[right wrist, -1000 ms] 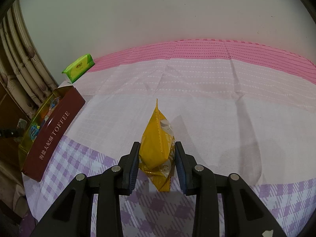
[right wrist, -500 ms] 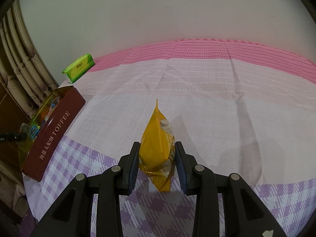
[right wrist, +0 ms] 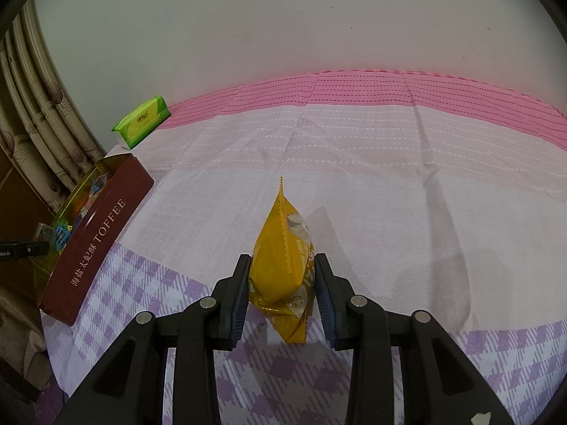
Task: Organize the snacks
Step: 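Carry the seaweed block over the gold tin and open the left gripper, then carry the yellow snack bag over the gold tin and open the right gripper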
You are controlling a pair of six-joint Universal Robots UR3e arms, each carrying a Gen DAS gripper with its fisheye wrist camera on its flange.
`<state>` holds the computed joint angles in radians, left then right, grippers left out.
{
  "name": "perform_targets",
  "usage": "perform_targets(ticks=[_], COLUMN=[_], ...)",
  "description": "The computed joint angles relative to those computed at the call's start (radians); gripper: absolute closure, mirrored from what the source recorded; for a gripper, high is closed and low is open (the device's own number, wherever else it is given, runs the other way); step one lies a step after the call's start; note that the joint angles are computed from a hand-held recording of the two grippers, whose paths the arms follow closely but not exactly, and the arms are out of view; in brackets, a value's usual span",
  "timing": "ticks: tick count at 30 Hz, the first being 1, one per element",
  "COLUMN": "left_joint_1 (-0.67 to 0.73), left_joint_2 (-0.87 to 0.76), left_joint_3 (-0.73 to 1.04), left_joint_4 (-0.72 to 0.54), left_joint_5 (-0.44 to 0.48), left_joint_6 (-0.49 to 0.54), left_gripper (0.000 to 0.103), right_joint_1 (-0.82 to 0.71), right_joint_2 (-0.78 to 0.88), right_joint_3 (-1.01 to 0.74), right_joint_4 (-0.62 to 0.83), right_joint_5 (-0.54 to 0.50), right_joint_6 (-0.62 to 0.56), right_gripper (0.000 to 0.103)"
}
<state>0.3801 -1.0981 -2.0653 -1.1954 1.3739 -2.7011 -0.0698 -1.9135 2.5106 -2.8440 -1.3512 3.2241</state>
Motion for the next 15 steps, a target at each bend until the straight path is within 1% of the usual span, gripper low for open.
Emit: perform_targets(ticks=[10,12,15], left_joint_1=[-0.017,-0.022,-0.025], left_joint_2=[0.022,0.048,0.077], left_joint_3=[-0.015,-0.025,-0.031], left_joint_4=[0.043,0.072,0.081], left_joint_5=[0.030,0.042,0.044], left_joint_6=[-0.017,-0.023,-0.025], left_gripper=[0.065,0.065,0.065], right_joint_1=[-0.001,0.000,-0.001], right_joint_2=[-0.001,0.000,-0.001], right_joint_3=[-0.001,-0.002,-0.002], right_joint_4=[0.002,0.002,0.003], right_joint_5=[0.000,-0.001,0.000], right_joint_6=[0.000,0.000,-0.001], right_gripper=[0.070,0.070,0.070])
